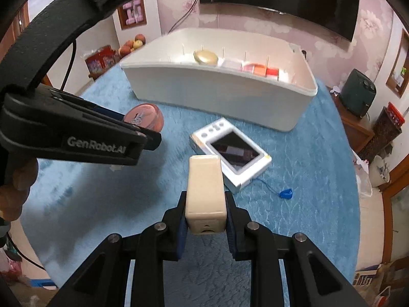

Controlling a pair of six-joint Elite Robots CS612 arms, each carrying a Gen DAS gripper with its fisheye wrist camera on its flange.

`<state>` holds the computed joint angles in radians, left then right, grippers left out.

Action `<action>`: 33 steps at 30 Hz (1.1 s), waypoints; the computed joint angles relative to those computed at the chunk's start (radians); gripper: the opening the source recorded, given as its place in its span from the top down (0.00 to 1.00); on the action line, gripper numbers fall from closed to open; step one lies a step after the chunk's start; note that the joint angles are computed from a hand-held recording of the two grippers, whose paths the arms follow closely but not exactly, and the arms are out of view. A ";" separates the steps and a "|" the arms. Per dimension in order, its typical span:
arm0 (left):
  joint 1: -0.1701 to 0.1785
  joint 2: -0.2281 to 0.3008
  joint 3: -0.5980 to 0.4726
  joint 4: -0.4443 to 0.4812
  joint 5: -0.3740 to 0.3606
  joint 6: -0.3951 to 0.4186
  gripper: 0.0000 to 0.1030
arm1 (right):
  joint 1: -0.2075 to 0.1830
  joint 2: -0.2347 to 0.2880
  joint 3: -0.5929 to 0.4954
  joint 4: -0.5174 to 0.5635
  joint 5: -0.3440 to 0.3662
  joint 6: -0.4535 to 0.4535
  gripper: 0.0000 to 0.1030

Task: Organize rigid objects
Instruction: 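Carry the tape dispenser with the left gripper into the bin while the right gripper places the beige block there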

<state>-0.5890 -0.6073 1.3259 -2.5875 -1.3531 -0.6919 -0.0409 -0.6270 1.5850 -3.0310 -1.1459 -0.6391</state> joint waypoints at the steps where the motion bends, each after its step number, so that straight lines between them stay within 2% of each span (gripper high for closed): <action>1: -0.002 -0.010 0.008 -0.007 0.004 0.001 0.49 | 0.000 -0.008 0.003 -0.002 0.008 0.010 0.75; 5: -0.001 -0.049 0.024 -0.034 0.039 0.036 0.49 | -0.002 -0.036 0.009 -0.014 0.052 0.060 0.75; 11: 0.015 -0.083 -0.003 -0.053 0.083 0.099 0.49 | 0.003 -0.063 -0.012 -0.078 0.077 0.143 0.75; 17: 0.039 -0.062 -0.085 -0.087 0.130 0.182 0.49 | 0.014 -0.062 -0.105 -0.086 0.064 0.272 0.75; 19: 0.047 -0.047 -0.123 -0.081 0.144 0.203 0.49 | 0.020 -0.049 -0.157 -0.073 0.046 0.325 0.75; 25: 0.083 0.031 -0.261 -0.019 0.127 0.233 0.49 | 0.052 0.022 -0.349 0.003 -0.092 0.441 0.75; 27: 0.093 0.059 -0.308 0.019 0.121 0.237 0.49 | 0.067 0.065 -0.439 0.064 -0.159 0.461 0.75; 33: 0.122 0.177 -0.472 0.126 0.075 0.268 0.49 | 0.096 0.179 -0.629 0.226 -0.274 0.472 0.75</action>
<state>-0.4669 -0.4307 0.8538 -2.4619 -1.2782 -0.4241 0.0549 -0.4482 0.9556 -2.8051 -1.4201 -0.1666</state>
